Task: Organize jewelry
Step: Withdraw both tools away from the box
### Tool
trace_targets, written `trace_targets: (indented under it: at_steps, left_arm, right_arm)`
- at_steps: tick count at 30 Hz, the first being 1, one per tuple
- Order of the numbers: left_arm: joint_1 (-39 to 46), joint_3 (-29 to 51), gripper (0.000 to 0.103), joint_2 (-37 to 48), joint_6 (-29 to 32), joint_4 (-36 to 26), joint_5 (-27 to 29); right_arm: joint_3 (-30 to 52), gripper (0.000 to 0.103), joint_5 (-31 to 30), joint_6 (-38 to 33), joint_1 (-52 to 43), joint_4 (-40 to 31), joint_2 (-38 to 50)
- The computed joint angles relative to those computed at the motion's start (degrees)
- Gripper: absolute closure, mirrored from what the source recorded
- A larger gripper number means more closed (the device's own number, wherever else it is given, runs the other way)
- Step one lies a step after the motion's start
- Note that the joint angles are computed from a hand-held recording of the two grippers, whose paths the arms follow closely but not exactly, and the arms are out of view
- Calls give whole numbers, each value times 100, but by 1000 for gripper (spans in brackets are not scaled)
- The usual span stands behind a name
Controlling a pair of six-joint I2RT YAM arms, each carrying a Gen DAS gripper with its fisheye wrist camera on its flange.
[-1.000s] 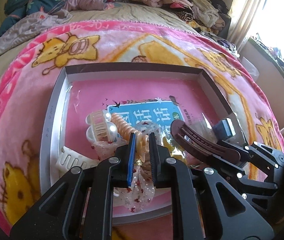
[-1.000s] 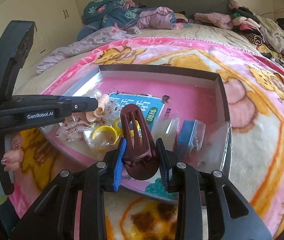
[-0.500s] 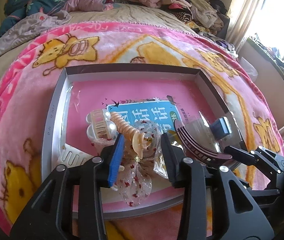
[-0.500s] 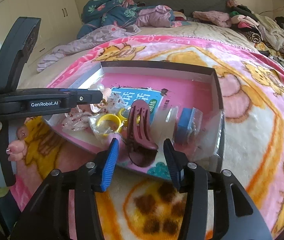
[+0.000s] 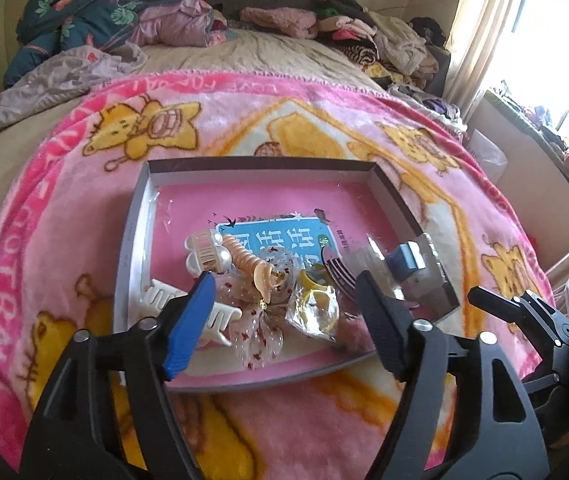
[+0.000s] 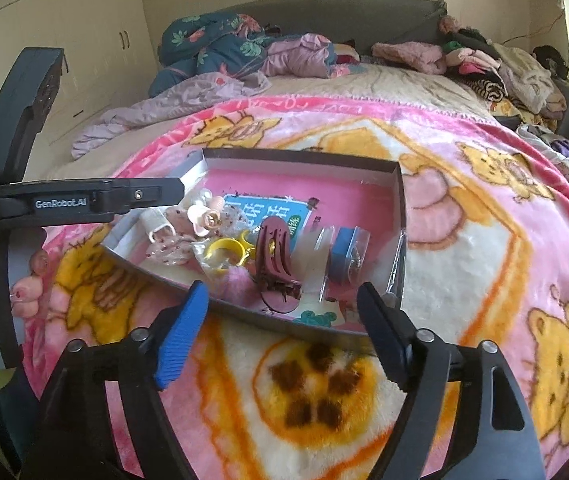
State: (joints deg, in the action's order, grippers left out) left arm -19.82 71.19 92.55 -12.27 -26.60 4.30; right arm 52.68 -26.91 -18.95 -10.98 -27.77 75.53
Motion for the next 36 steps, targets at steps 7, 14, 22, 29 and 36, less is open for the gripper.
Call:
trace_targets:
  at_steps: [7, 14, 22, 29, 36]
  left_arm:
    - [-76, -571, 21, -855, -99, -13, -220]
    - [-168, -1201, 12, -1676, -185, -102, -416]
    - [-321, -1778, 12, -2468, -303, -285, -621]
    - [-434, -2181, 12, -3005, -442, -406, -752]
    - [-640, -2537, 12, -3391, -583, -513, -984]
  right_arm:
    - [-131, 14, -41, 94, -129, -155, -579]
    - [-261, 10, -126, 93, -260, -387, -1077]
    - [-509, 9, -155, 33, -301, -672, -1657]
    - [-693, 9, -242, -32, -455, -902, -2032]
    - [-926, 9, -306, -86, -606, -1059, -2338]
